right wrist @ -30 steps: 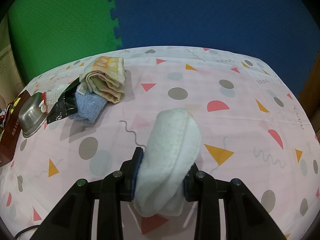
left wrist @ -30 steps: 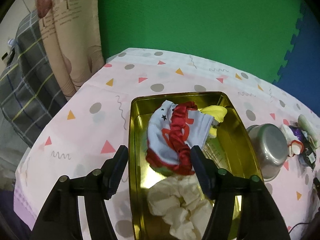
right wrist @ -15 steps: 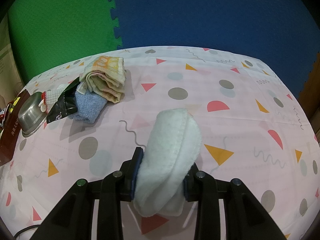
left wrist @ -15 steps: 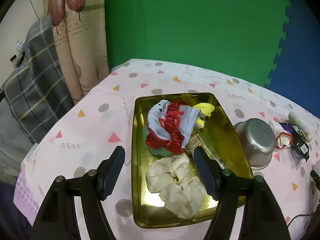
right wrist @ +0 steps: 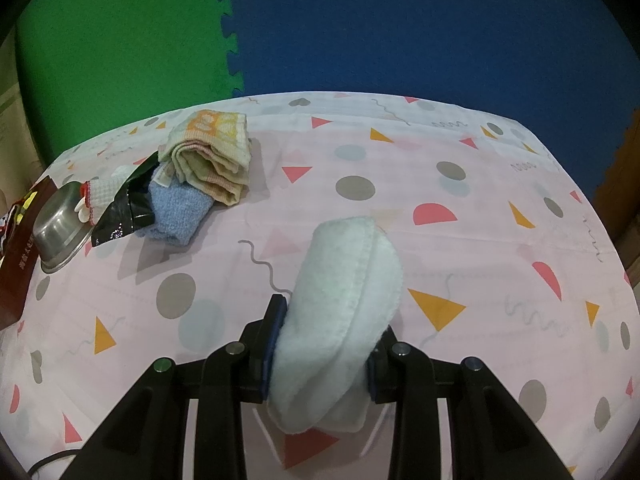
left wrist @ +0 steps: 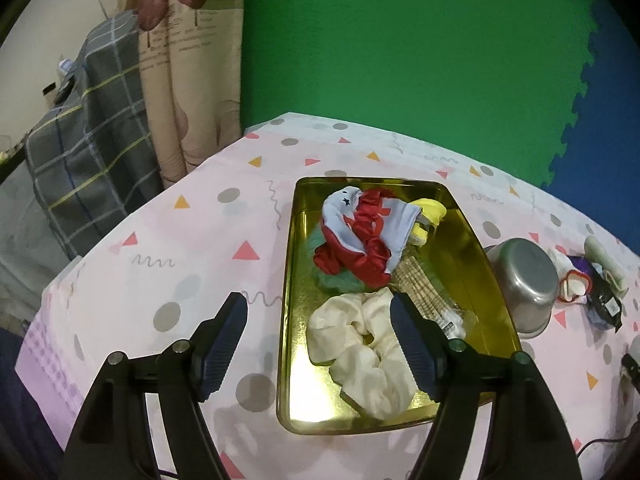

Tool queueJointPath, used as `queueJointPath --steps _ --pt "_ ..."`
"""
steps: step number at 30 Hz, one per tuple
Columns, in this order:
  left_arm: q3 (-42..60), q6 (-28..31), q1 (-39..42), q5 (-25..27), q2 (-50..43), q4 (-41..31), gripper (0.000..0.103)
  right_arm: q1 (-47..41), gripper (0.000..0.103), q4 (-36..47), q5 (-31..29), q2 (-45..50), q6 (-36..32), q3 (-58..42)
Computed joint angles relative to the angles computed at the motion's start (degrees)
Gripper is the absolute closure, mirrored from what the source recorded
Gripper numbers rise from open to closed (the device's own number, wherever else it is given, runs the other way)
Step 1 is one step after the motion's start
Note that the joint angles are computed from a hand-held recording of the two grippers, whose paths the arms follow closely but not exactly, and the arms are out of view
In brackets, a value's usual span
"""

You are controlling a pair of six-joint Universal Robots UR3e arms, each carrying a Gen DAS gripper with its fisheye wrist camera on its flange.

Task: Organize soft objects
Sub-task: 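Carry the white fuzzy sock into the gold tray and open the right gripper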

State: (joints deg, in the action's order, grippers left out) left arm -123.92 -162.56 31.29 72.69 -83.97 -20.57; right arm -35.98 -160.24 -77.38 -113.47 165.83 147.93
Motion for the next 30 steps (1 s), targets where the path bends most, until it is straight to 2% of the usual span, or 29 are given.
queueJointPath --steps 8,16,23,30 --pt "-1.0 0.2 -1.1 2.0 -0.9 4.4 0.028 2.9 0.074 0.0 -2.4 0.4 2.1 -1.3" --pt "0.0 -0.9 1.3 0.2 -1.2 2.5 0.026 6.9 0.075 4.1 -3.7 -3.3 4.2 -3.0" --pt "0.4 -1.4 1.9 0.1 -1.3 1.7 0.026 13.8 0.075 6.9 -4.4 -4.1 7.1 -7.3" --pt "1.1 -2.5 2.9 0.4 -1.4 0.8 0.025 25.4 0.075 7.1 -6.7 2.3 11.1 -15.5"
